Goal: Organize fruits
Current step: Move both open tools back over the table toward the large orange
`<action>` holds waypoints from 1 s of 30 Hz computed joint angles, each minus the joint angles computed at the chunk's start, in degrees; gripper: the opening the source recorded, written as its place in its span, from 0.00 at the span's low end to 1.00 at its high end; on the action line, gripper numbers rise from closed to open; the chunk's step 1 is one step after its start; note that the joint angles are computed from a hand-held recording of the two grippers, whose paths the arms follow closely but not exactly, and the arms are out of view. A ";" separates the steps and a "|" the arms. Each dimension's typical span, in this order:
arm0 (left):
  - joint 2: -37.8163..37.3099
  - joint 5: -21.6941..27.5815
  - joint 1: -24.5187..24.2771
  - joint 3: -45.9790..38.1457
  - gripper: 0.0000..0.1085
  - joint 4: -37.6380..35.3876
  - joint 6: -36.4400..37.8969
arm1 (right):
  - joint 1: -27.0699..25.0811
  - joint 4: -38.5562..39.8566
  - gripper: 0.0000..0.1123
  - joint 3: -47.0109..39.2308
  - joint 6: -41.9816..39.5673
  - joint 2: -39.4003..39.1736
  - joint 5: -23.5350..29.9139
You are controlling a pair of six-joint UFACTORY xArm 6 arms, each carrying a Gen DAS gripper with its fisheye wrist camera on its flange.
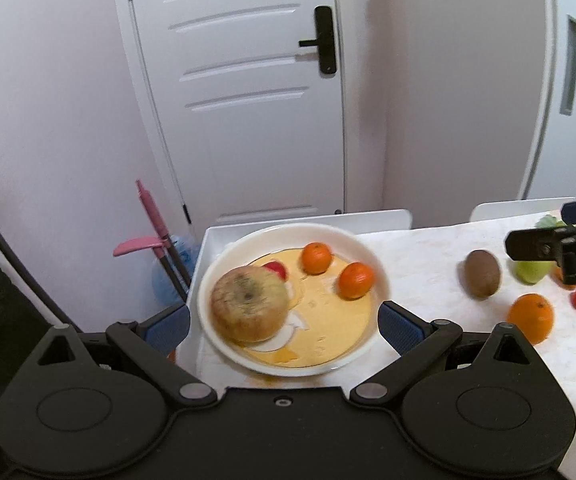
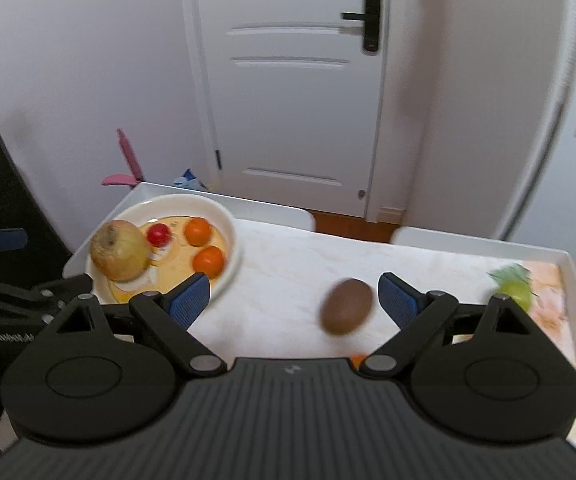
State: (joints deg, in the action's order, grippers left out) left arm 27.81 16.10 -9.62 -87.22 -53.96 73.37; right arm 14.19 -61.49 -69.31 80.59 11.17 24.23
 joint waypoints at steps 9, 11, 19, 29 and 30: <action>-7.11 -6.20 -6.08 10.30 0.94 -0.76 -4.43 | -7.05 -3.21 0.92 16.30 -0.05 -12.66 -5.27; -8.19 -7.75 -7.67 12.26 0.94 -0.69 -5.74 | -9.00 -3.57 0.92 18.90 -0.65 -14.28 -7.07; -9.91 -13.79 -14.37 17.71 0.94 -2.94 -9.15 | -17.98 -7.44 0.92 25.42 -1.82 -16.99 -15.37; -5.51 -19.24 -20.16 18.45 0.93 3.38 -18.68 | -27.26 -30.27 0.92 21.53 15.27 -9.63 -24.99; -4.84 -19.59 -20.72 18.00 0.93 2.43 -17.99 | -27.77 -33.61 0.92 20.61 18.33 -8.83 -25.63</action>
State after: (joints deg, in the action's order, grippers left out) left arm 22.97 -3.49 -30.34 -69.22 -51.54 55.37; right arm -13.59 -95.10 -48.70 98.92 2.35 -1.40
